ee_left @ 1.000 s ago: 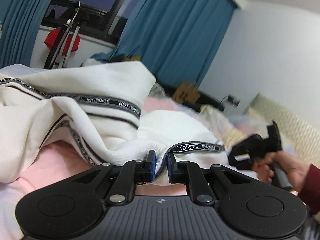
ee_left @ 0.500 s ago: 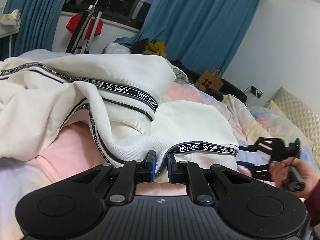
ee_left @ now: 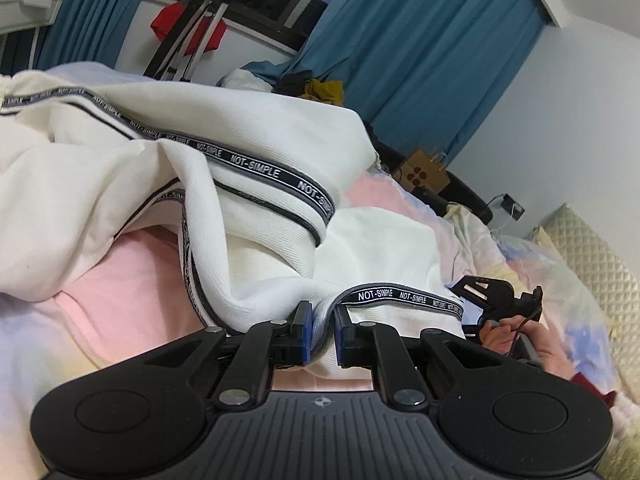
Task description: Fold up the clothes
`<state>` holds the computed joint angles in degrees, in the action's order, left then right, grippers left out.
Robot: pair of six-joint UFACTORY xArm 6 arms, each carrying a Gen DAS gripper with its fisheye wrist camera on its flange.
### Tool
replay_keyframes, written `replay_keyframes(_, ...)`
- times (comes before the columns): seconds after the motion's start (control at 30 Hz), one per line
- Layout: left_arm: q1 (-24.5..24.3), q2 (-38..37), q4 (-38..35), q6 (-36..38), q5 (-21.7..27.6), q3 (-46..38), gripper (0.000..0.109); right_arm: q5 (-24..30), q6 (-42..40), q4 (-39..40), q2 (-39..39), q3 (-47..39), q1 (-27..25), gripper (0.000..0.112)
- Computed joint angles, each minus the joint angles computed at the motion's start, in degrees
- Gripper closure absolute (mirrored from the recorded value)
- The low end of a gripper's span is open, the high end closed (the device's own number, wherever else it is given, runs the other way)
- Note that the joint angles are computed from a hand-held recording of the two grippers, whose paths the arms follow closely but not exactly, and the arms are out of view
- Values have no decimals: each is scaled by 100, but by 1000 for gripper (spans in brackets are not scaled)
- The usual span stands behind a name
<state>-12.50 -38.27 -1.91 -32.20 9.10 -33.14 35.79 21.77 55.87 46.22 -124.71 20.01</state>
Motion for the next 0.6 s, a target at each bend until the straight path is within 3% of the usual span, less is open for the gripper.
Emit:
replay_keyframes(0.1,-48,58,-219,245,-271,36,97,-385,-85,-622,111,-341,90,96)
replay_keyframes(0.17,-93,72,-336,374,-461,77,97,-907,-593,-490,118,-499,172,97)
replay_keyframes(0.27,-312,172,-1213,1070,-962,114,97,-1876,-1765,-63,-162,-426,337,97)
replay_keyframes(0.37,-345,391,-740,871,-1344,53,96,-2976,-1881,-1454,-634,102,485,99)
replay_keyframes(0.47,-453,511,-906,1096,-1228,-28,95,-3643,-786,-3253,-1267,1224,345,102)
replay_keyframes(0.5,-467,526,-906,1114,-1135,-46,95,-3596,-187,-3853,-1453,1522,223,103)
replay_keyframes(0.6,-465,520,-925,1120,-837,-86,94,-2473,1558,-4851,-1881,2066,-101,103)
